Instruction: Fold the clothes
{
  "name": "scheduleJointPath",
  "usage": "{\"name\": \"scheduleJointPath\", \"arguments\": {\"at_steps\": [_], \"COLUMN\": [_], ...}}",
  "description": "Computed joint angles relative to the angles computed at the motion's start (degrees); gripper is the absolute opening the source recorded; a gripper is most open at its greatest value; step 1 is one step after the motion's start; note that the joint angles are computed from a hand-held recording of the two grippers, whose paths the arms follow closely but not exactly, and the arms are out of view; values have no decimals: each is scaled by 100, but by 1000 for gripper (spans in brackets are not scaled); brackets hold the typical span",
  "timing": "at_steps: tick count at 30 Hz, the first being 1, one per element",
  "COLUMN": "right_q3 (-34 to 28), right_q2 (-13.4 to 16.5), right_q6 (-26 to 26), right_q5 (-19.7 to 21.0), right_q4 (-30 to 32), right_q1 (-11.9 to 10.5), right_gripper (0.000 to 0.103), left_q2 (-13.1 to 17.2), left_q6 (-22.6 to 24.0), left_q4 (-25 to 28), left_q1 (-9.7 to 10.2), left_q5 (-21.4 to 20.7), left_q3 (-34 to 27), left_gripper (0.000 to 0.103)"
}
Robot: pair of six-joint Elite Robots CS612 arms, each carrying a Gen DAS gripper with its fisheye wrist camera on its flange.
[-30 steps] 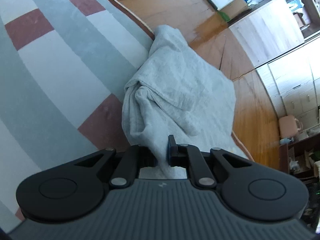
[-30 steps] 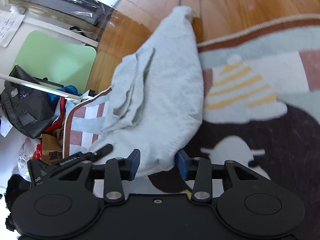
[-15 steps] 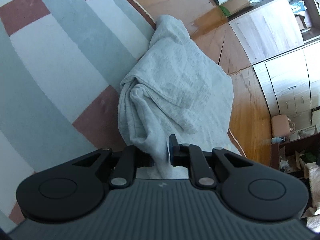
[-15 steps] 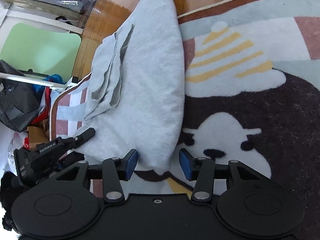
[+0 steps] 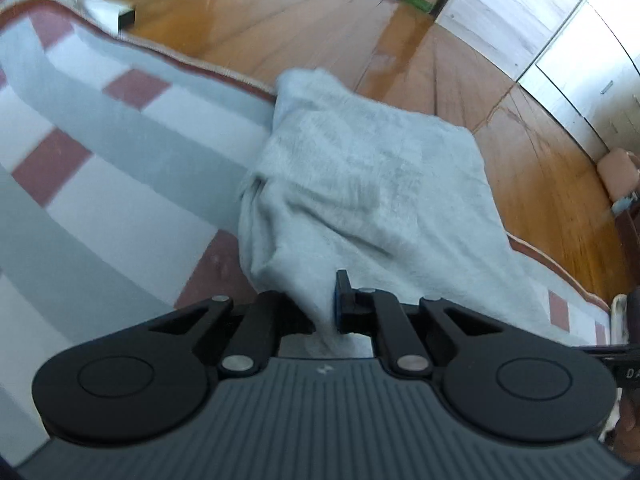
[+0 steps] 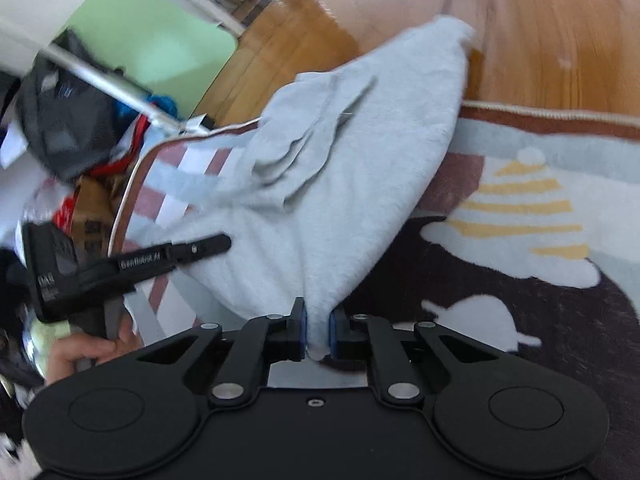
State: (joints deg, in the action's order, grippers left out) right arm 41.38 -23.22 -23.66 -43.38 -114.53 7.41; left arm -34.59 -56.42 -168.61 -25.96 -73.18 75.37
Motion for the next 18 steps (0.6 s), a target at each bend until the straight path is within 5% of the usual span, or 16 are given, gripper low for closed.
{"name": "scheduleJointPath", "arguments": {"at_steps": [6, 12, 15, 18], "right_q3": [413, 579, 603, 335], "right_q2": [-368, -650, -667, -459], "right_q6": [-541, -1644, -1727, -1049], "right_q5": [0, 369, 243, 685], "right_q4": [405, 2324, 2504, 2556], "right_q1": [-15, -144, -159, -223], "right_gripper": [13, 13, 13, 13], "left_q2": [-259, -650, -723, -670], "left_q6": [-495, -1231, -1406, -1348], "left_q4": [-673, -643, -375, -332], "left_q1": [-65, -149, -64, 12], "left_q5": [-289, -760, -1220, -1207], "left_q3": [495, 1171, 1221, 1026], "left_gripper": [7, 7, 7, 7]}}
